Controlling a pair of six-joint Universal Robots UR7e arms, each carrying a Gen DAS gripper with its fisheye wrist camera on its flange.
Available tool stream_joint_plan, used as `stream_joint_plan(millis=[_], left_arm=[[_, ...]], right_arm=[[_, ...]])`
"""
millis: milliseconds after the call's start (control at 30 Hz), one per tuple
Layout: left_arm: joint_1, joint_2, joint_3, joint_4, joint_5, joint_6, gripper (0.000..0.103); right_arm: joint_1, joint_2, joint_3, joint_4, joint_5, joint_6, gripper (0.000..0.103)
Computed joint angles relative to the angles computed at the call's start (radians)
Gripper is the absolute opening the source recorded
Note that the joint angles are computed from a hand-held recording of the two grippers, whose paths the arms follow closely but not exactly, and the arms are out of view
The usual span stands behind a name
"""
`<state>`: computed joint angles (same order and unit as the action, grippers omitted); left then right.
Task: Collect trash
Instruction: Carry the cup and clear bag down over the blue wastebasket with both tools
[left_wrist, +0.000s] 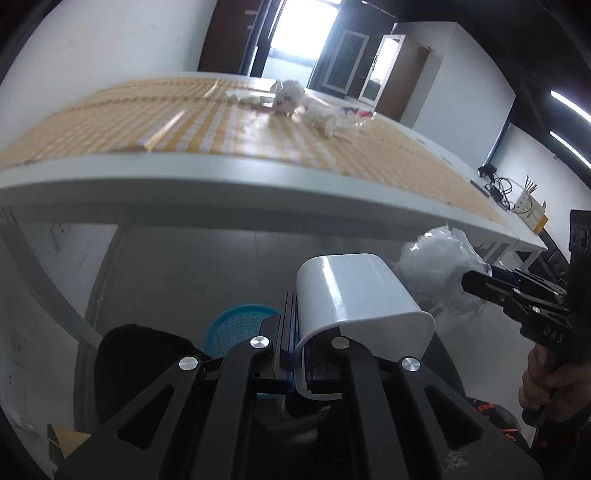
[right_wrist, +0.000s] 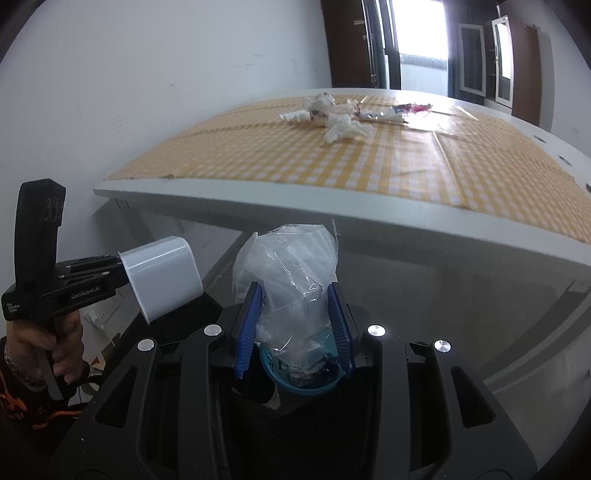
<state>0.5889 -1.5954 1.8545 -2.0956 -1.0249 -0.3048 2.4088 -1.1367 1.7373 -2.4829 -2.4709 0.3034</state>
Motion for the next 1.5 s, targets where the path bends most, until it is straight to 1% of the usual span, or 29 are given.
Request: stream_joint_plan(millis=[167,300,467,633,700,800,867,933,1000,1133,1200,1400,1500], left_arm=[[0.046,0.014,0.025,-0.015,-0.021,0.006,0.003],[0.077,0.026,0.04,-0.039,-0.017,0.021,0.003],[0.129,0.073,0.04,-0.076,-0.009,0.03,0.003],[0.188,0.13,0.023,-0.076,-0.04,0.035,0.003],[0.209,0.151,0.014,-0.071,-0.051,0.027,0.003],[0.238,0.188,-0.004,-0.066,-0.07,0.019,0.003],[0.258,0.214,-0.016,-0.054,-0.082,0.014,0.003],[0.273,0.237,-0.02,-0.044,-0.086,0.001,0.003],[0.288,0.259,-0.032,-0.024,-0.09,-0.004,0.003],[0.311,0.293,-0.05,-0.015,-0.105,-0.016,0.003],[0.32,0.311,-0.06,-0.002,-0.109,-0.025,0.003],[0.352,0.394,-0.141,0.107,-0.114,-0.067,0.003],[0.372,0.426,-0.171,0.136,-0.122,-0.092,0.003]], right_arm=[[-0.046,-0.005,0.055,0.053,0.042,0.078,0.035],[-0.084,0.01,0.068,0.066,0.059,0.099,0.035],[-0.143,0.047,0.075,0.048,0.094,0.092,0.035],[-0.214,0.082,0.079,0.034,0.149,0.077,0.035],[-0.236,0.093,0.076,0.05,0.16,0.09,0.035],[-0.267,0.109,0.067,0.059,0.169,0.085,0.035],[-0.292,0.115,0.063,0.067,0.196,0.101,0.035],[-0.31,0.125,0.055,0.08,0.208,0.113,0.035],[-0.31,0.146,0.04,0.1,0.181,0.111,0.035],[-0.335,0.183,0.008,0.128,0.179,0.103,0.035],[-0.356,0.195,-0.004,0.14,0.2,0.113,0.035],[-0.41,0.234,-0.043,0.158,0.232,0.106,0.035],[-0.443,0.248,-0.058,0.174,0.263,0.129,0.035]])
